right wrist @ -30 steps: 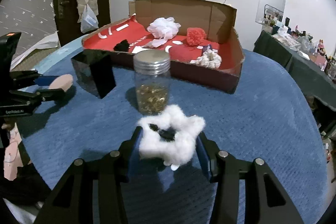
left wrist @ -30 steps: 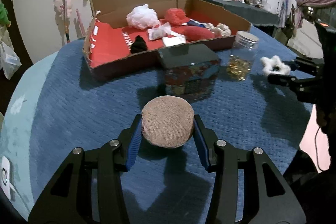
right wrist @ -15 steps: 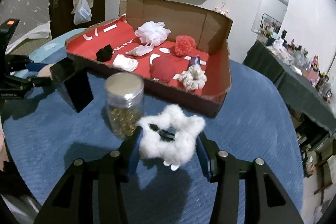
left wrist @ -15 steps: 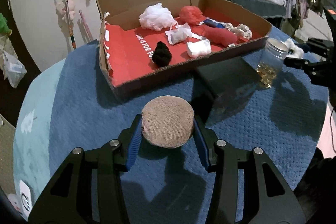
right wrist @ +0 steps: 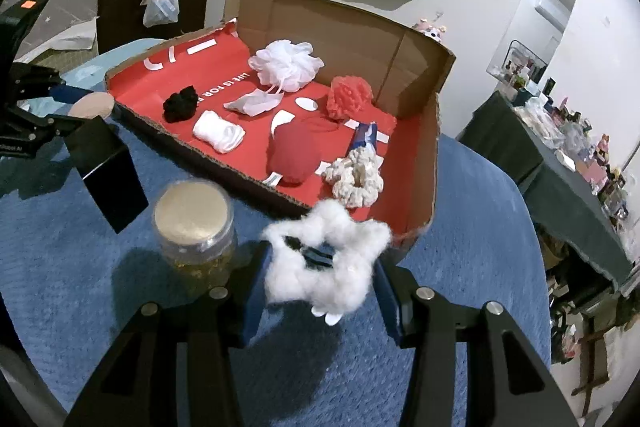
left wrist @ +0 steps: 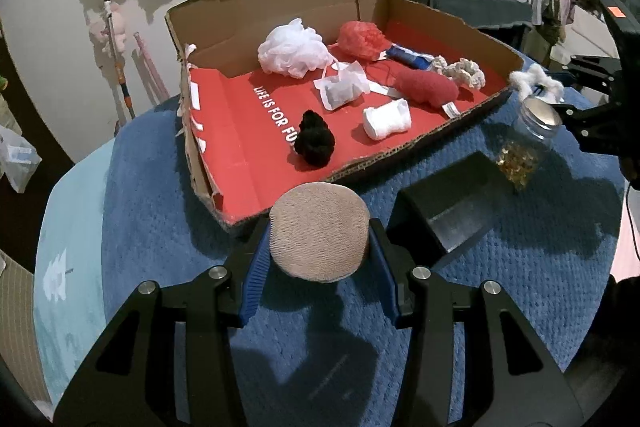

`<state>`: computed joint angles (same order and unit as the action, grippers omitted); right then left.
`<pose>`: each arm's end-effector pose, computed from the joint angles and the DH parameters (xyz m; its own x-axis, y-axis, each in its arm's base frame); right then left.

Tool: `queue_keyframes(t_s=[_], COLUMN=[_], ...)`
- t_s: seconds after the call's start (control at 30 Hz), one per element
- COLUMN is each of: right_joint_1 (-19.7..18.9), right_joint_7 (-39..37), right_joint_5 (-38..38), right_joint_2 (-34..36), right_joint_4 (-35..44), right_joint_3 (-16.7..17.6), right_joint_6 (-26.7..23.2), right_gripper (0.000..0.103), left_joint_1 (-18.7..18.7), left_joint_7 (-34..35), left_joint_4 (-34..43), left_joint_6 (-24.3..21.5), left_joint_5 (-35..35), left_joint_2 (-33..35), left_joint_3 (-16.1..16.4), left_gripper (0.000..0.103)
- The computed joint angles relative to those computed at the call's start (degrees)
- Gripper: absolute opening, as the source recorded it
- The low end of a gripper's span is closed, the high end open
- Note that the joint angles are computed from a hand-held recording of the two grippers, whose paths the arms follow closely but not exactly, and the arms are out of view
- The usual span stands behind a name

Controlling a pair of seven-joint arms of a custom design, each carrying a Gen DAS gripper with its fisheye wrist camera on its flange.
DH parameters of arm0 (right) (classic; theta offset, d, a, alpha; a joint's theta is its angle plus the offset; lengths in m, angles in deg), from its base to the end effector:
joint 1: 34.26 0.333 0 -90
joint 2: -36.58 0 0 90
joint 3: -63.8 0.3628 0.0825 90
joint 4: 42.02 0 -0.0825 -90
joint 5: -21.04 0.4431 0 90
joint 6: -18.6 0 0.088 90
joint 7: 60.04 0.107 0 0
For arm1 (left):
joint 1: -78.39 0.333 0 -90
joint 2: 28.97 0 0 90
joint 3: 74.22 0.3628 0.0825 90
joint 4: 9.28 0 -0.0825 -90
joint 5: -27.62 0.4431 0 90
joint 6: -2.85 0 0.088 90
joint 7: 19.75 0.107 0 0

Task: Organize soft objects
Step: 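Carry the tan sponge and white fluffy star over the red box with both tools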

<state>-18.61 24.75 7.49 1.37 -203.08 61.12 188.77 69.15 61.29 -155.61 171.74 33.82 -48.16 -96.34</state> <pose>0.3884 0.1057 0.4679 0.4167 -0.8808 0.2248 -0.5957 -0.4514 -0.6644 0.4214 -0.2731 0.4660 -0.4555 -0.8838 -0.1070 -0.6402 0.4086 -0.6506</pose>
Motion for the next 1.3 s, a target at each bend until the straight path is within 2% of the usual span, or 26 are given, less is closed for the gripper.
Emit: queue_keyframes(t_s=[0.17,0.53,0.73,0.93,1.1,1.3], right_joint_1=[0.94,4.82,11.19,16.49,15.72,11.11], right_joint_7=[-1.38,-6.94,-13.49,-20.29,-21.74,-18.46], right_joint_5=[0.32,5.02,13.61,25.83,33.30,34.96], right_joint_2=[1.41,4.99,8.34,13.73,20.46,28.37], right_joint_4=[1.51,5.95,10.73,17.62,24.67,32.39], right_joint_3=[-0.88,-4.44,-9.58,-13.04,-11.88,-7.90], right_joint_6=[-0.22,-1.97,-3.91,-7.59,-12.90,-17.72], right_gripper=[0.051,0.051,0.051,0.051,0.051,0.051], left_joint_1=[-2.57,-5.97,-7.40,-6.16,-5.64,-6.40], left_joint_7=[3.87,10.93,14.73,11.98,6.19,-0.89], left_joint_4=[1.53,6.55,11.36,17.25,23.14,29.89], left_joint_6=[-0.35,-1.18,-2.66,-5.52,-9.49,-15.30], left_joint_5=[-2.32,-8.46,-12.98,-11.52,-5.81,-0.67], left_joint_2=[1.37,5.62,9.57,13.96,18.82,25.12], left_joint_3=[2.64,5.72,6.86,6.51,6.99,9.34], left_gripper=[0.045,0.045,0.045,0.045,0.045,0.045])
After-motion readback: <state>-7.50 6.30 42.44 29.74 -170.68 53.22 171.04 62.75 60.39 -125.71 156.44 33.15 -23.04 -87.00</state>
